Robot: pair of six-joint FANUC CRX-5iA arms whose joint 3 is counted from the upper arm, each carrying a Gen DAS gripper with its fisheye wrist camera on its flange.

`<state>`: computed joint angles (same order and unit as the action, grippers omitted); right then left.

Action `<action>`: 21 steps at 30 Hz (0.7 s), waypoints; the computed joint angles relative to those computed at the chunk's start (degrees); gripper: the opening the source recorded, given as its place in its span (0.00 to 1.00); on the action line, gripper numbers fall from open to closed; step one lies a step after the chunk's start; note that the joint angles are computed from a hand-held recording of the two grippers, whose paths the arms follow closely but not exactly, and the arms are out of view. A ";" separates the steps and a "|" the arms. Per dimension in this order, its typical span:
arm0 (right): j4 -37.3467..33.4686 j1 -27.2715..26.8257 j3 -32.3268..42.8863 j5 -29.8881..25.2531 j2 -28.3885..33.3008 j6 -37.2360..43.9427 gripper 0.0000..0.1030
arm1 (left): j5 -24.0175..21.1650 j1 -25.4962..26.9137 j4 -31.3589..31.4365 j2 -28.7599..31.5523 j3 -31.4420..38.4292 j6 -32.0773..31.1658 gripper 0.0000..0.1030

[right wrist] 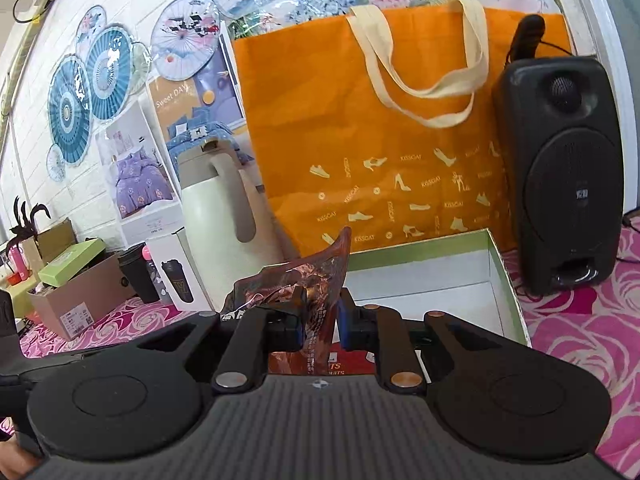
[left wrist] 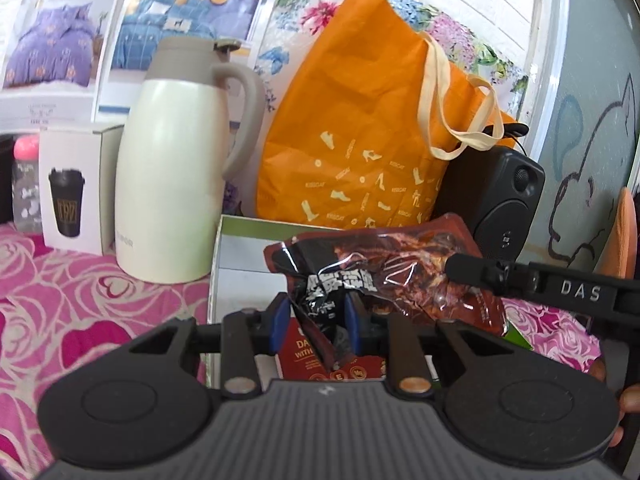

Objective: Organize snacks
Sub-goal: 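Carry the brown snack bag into the green box and release it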

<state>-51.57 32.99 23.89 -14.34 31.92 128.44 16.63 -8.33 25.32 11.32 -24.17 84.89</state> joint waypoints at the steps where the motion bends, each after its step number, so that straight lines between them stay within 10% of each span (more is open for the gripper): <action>1: -0.07 -0.03 0.17 -0.13 0.20 -0.06 0.28 | -0.23 0.26 -1.04 0.21 0.28 1.23 0.21; 17: 14.00 1.00 7.96 -3.78 7.48 -15.88 0.44 | -7.50 1.58 5.15 4.86 5.06 -1.72 0.21; 21: 18.84 1.72 6.57 -2.23 7.71 -20.51 0.84 | -6.28 1.00 8.78 4.30 3.59 -4.85 0.40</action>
<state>-32.74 34.71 30.47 -16.57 39.63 107.93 10.35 -7.33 34.10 15.62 -20.58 80.04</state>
